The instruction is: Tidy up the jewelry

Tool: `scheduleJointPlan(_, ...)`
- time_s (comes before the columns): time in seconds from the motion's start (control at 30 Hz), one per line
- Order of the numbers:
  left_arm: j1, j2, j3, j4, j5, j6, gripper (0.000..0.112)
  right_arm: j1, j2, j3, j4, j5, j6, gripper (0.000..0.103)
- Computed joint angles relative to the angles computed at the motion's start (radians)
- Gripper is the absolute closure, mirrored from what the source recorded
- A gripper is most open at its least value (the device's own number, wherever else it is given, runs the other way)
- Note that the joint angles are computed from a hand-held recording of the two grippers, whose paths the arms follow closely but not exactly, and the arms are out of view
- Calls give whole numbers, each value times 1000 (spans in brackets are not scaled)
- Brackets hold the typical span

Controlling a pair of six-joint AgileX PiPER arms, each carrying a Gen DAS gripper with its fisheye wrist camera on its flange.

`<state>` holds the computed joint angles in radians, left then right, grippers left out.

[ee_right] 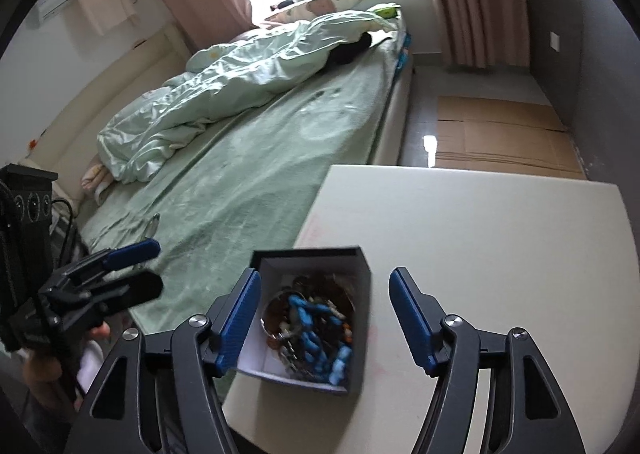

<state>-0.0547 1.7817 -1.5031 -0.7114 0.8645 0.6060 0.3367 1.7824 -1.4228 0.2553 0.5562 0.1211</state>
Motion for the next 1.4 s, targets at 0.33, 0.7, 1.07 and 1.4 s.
scheduleJointPlan(0.33,-53,-100,127,-87,-70,59,11,18,-213,244,-154,-53,181,25)
scheduleJointPlan(0.7,-170,-280,303,-12,-166,-12,10,57,-460,438,-423,-10,537,0)
scheduleJointPlan(1.07,-256,-523,429,141,-197,-202,10,155,-677,518,-589,121,720,0)
scheduleJointPlan(1.4,-415,-680,446,431,-172,-511,10,354,-893,588,-788,296,952,0)
